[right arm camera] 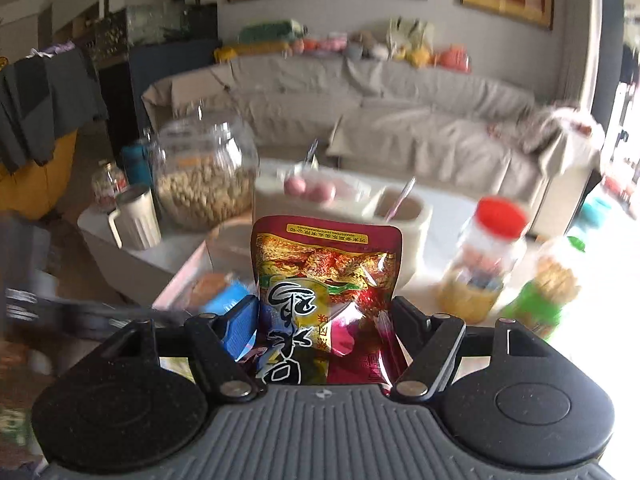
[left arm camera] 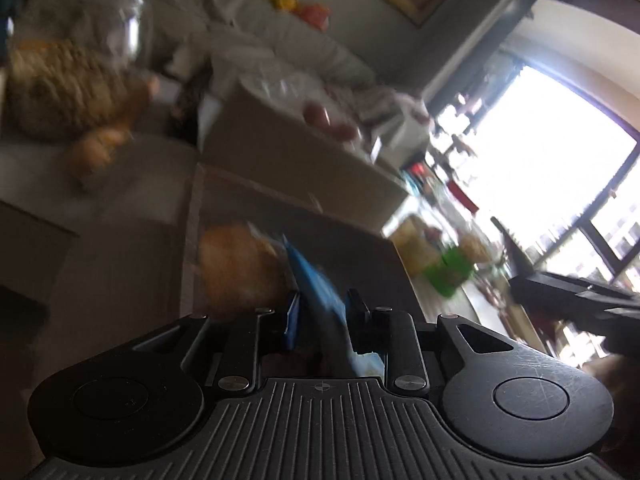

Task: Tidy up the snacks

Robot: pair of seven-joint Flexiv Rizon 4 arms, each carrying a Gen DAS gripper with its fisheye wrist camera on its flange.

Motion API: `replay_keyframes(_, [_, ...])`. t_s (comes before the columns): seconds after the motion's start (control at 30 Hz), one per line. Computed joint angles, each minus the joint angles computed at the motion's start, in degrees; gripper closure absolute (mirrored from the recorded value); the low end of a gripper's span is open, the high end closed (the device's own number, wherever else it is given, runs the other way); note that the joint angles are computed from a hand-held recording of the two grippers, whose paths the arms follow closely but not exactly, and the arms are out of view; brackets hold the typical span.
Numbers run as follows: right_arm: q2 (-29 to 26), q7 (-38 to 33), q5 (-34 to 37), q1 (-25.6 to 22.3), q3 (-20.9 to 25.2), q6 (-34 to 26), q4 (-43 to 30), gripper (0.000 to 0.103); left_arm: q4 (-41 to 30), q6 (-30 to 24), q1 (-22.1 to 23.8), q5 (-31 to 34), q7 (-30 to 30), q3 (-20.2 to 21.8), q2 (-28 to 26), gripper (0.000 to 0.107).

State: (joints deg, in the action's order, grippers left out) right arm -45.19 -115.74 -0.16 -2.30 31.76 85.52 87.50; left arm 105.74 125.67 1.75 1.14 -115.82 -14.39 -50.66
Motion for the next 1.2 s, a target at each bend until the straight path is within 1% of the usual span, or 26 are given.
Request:
replay_keyframes(0.03, [-0.87,1.04,-0.05,1.31,-0.87,-0.97,-0.86,0.030,1.85,2.53,-3.21,-3.79,0.64,3.90,1.52,0.079])
replay_keyframes(0.07, [-1.80,1.99,-0.11,2.31,-1.44,-2.61,-2.12,0.030,3.60,4.98,-5.99,-7.53,1.25,6.84,2.39,0.079])
replay_keyframes(0.1, [-2.82,3.08,0.06,3.48,-1.94,-4.59,-3.56,0.030,5.29,7.26,-7.58,-10.23,1.41,8.36,2.98,0.079])
replay_keyframes(0.13, [-3.52,3.71,0.54,4.22,-1.98,-6.39,-4.50,0.030,6.91,9.16,-7.86,-11.39,0.98,8.62,3.40,0.079])
replay_keyframes(0.17, [-4.57,4.12,1.03,4.92,-1.88,-8.84,-6.00,0.030,8.55,10.07,-7.21,-11.28,0.01,7.95,4.04,0.079])
replay_keyframes(0.2, [-5.57,4.38,1.57,5.74,-2.21,-10.99,-7.42,0.030,9.93,10.41,-5.18,-8.59,-1.54,6.32,4.62,0.079])
replay_keyframes(0.23, [-6.30,5.18,1.93,7.09,-3.30,-12.82,-8.52,0.030,10.45,10.68,-2.18,-3.60,-3.34,4.00,4.69,0.079])
replay_keyframes(0.27, [-6.87,6.08,2.17,8.79,-4.98,-13.13,-9.27,0.030,10.55,10.27,0.78,1.80,-4.69,1.73,4.86,0.079])
replay_keyframes(0.3, [-7.27,6.56,2.27,10.92,-7.18,-10.21,-9.11,0.027,10.53,9.07,2.74,5.93,-5.22,0.12,5.18,0.079])
replay_keyframes(0.33, [-7.77,6.15,1.83,12.12,-8.34,-8.04,-9.11,0.027,10.71,7.60,3.37,8.05,-5.04,-0.50,5.72,0.079])
replay_keyframes(0.37, [-8.35,6.08,1.25,12.71,-8.89,-7.58,-9.77,0.027,11.01,6.18,2.53,7.91,-4.32,-0.08,6.36,0.079])
replay_keyframes(0.43, [-9.42,6.26,1.40,11.47,-7.01,-12.15,-12.78,0.023,11.65,3.97,0.14,5.93,-2.66,1.37,7.38,0.079])
replay_keyframes(0.47, [-9.43,5.76,1.94,10.74,-6.17,-14.55,-13.81,0.023,11.51,3.56,-0.70,5.47,-1.86,1.71,7.23,0.079])
replay_keyframes(0.53, [-8.64,3.36,3.67,9.31,-4.75,-17.27,-14.42,0.023,10.10,1.83,0.60,7.46,-1.09,-0.20,6.22,0.079])
replay_keyframes(0.63, [-5.89,-0.64,6.15,8.39,-4.80,-14.32,-11.32,0.020,7.03,-2.80,4.08,10.46,-0.14,-4.02,3.92,0.079])
replay_keyframes(0.67, [-5.06,-1.76,6.77,8.04,-4.79,-13.41,-10.38,0.020,5.88,-4.71,3.57,9.54,0.76,-3.91,3.62,0.079])
replay_keyframes(0.7, [-4.32,-2.78,7.48,7.49,-4.44,-12.74,-9.53,0.019,5.08,-5.63,1.64,7.49,1.95,-2.26,3.60,0.084])
replay_keyframes(0.73, [-3.72,-3.63,8.20,6.75,-3.92,-12.73,-9.06,0.019,4.49,-6.61,-0.14,5.35,3.07,-0.70,3.87,0.084])
replay_keyframes(0.8, [-2.80,-4.81,9.67,5.59,-3.21,-13.41,-8.36,0.018,3.23,-8.22,-5.23,-0.92,5.00,4.02,4.16,0.084])
replay_keyframes(0.83, [-2.49,-5.41,10.28,5.09,-2.97,-14.29,-8.31,0.018,3.09,-8.10,-6.29,-3.60,6.10,4.66,3.93,0.084])
replay_keyframes(0.9, [-2.15,-6.25,11.56,4.81,-3.16,-15.17,-8.32,0.018,3.73,-7.19,-6.12,-4.32,5.49,4.28,4.14,0.084])
replay_keyframes(0.97, [-2.43,-6.61,12.88,4.78,-3.19,-16.64,-9.32,0.018,5.23,-5.42,-9.64,-8.07,6.12,7.30,5.20,0.084])
replay_keyframes(1.0, [-3.00,-6.17,13.33,5.31,-3.40,-18.33,-10.66,0.018,6.07,-4.22,-10.62,-9.33,6.21,7.99,5.59,0.083])
replay_keyframes(1.1, [-5.35,-3.95,14.56,7.21,-4.36,-27.04,-16.88,0.018,10.26,2.31,-13.58,-13.18,5.03,9.46,7.27,0.083])
replay_keyframes(1.13, [-6.05,-3.05,15.05,8.25,-5.07,-28.45,-18.56,0.018,11.72,4.65,-15.45,-15.53,5.04,10.55,7.71,0.083])
replay_keyframes(1.2, [-6.20,-3.57,16.57,9.52,-5.94,-28.10,-19.48,0.018,14.74,8.81,-19.38,-21.03,6.09,12.52,8.74,0.083])
